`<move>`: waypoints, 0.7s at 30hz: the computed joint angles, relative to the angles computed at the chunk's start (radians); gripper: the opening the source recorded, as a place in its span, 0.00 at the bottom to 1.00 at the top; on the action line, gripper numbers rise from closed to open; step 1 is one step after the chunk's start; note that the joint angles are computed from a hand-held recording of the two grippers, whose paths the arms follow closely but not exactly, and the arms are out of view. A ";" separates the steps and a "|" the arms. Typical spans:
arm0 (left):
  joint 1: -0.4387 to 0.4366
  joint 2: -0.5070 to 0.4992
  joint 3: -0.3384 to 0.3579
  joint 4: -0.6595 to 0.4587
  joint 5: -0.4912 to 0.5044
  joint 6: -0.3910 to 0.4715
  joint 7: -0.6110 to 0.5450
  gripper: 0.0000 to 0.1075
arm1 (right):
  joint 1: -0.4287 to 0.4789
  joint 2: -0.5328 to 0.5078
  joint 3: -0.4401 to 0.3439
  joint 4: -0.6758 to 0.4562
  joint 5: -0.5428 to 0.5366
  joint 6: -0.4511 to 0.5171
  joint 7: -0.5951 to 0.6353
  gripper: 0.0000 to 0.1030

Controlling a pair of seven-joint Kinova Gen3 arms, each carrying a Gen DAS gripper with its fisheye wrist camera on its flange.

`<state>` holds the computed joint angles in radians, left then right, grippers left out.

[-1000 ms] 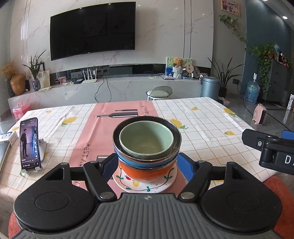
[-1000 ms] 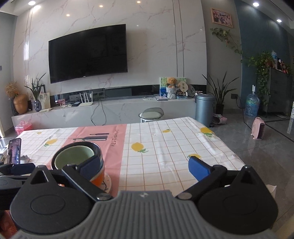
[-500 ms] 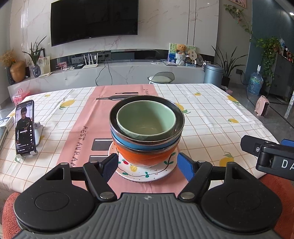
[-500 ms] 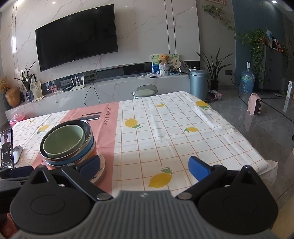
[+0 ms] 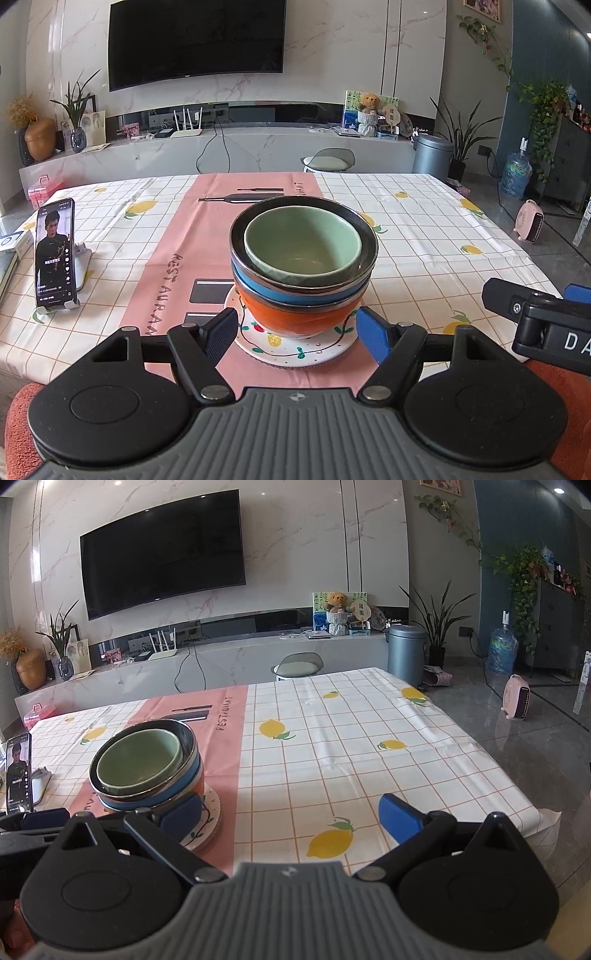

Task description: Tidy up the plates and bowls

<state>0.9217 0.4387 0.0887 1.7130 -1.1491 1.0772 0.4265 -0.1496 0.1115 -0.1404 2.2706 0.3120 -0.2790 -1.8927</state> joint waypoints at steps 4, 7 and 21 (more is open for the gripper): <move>0.003 0.003 0.001 -0.004 -0.008 0.003 -0.011 0.80 | 0.003 0.001 -0.003 -0.001 0.006 0.003 -0.008 0.97; 0.001 0.003 0.001 -0.006 -0.007 0.001 -0.019 0.79 | 0.003 0.001 -0.002 -0.002 0.004 0.004 -0.011 0.97; 0.005 0.001 -0.001 -0.006 -0.010 0.004 -0.023 0.79 | 0.008 0.002 -0.007 -0.007 0.017 0.012 -0.028 0.97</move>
<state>0.9262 0.4401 0.0875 1.7069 -1.1594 1.0810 0.4035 -0.1419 0.1135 -0.1479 2.2636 0.3293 -0.2670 -1.9202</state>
